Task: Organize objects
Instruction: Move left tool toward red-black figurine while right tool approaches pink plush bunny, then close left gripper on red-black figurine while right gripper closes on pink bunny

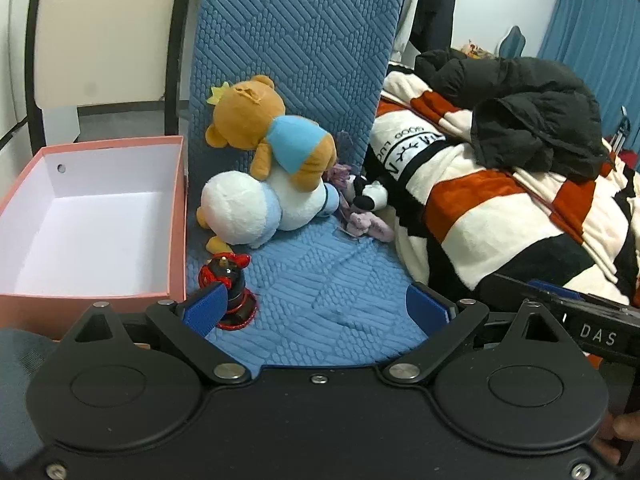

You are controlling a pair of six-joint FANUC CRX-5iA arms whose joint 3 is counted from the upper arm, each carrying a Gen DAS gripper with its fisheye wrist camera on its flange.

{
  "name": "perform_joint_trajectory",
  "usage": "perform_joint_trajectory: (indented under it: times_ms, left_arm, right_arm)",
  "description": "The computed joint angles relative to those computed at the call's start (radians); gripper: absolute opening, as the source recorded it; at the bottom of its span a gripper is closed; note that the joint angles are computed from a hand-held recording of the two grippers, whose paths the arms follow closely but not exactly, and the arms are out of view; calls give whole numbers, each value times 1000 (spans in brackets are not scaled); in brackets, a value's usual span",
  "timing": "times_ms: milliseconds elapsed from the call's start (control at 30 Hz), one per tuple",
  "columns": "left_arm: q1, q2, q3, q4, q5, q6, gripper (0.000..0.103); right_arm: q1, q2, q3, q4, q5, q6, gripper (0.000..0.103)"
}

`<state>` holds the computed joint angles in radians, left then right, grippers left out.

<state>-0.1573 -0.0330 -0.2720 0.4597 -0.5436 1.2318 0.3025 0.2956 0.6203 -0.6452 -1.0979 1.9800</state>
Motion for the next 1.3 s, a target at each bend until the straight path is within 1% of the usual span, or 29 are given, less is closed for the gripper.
perform_joint_trajectory:
  times_ms: [167, 233, 300, 367, 433, 467, 533, 600, 633, 667, 733, 767, 800, 867, 933, 1000, 1067, 1133, 1200, 1233, 1300]
  left_arm:
    - [-16, 60, 28, -52, 30, 6, 95]
    - [-21, 85, 24, -34, 60, -24, 95]
    - [-26, 110, 39, -68, 72, -8, 95]
    - [-32, 138, 70, -130, 70, 32, 95]
    - [-36, 159, 79, -146, 82, 35, 95]
    - [-38, 169, 88, -170, 84, 54, 95]
    - [-46, 191, 121, -250, 74, 121, 94]
    - [-52, 212, 150, -316, 61, 188, 94]
    - [-59, 222, 174, -381, 51, 266, 93]
    - [-65, 230, 184, -411, 52, 291, 93]
    - [-86, 250, 223, -515, 40, 363, 93]
    - [-97, 261, 244, -567, 27, 403, 93]
    - [-106, 273, 264, -602, 12, 430, 93]
    - [-111, 290, 277, -613, 8, 435, 92]
    - [-129, 311, 309, -677, -11, 481, 92]
    - [-152, 332, 347, -759, -41, 532, 92]
    - [-167, 352, 378, -808, -66, 558, 91]
    - [-182, 370, 409, -863, -95, 592, 90]
    - [-196, 393, 442, -915, -126, 620, 90]
    - [-197, 405, 457, -924, -139, 622, 90]
    - [-199, 434, 492, -937, -176, 623, 86]
  right_arm:
    - [17, 21, -25, 10, 74, 13, 81]
    - [22, 32, -36, 4, 105, 24, 81]
    - [34, 45, -48, 13, 140, 25, 81]
    - [47, 66, -50, 27, 162, 21, 81]
    - [57, 84, -52, 32, 184, 28, 81]
    - [63, 93, -54, 36, 202, 33, 80]
    - [72, 120, -32, 52, 204, 13, 77]
    - [76, 143, -15, 45, 223, 9, 77]
    - [81, 154, -4, 55, 229, -3, 77]
    - [83, 165, 6, 53, 238, -3, 77]
    - [91, 184, 16, 60, 270, -10, 76]
    - [98, 201, 33, 84, 272, -36, 73]
    - [106, 220, 53, 114, 270, -73, 67]
    - [114, 254, 89, 133, 268, -97, 66]
    - [123, 287, 124, 152, 264, -109, 65]
    - [124, 327, 174, 141, 246, -111, 61]
    - [135, 366, 219, 159, 242, -125, 60]
    - [146, 406, 266, 180, 235, -131, 56]
    - [157, 449, 317, 197, 227, -120, 55]
    - [161, 470, 343, 203, 220, -103, 55]
    - [175, 500, 370, 231, 241, -90, 55]
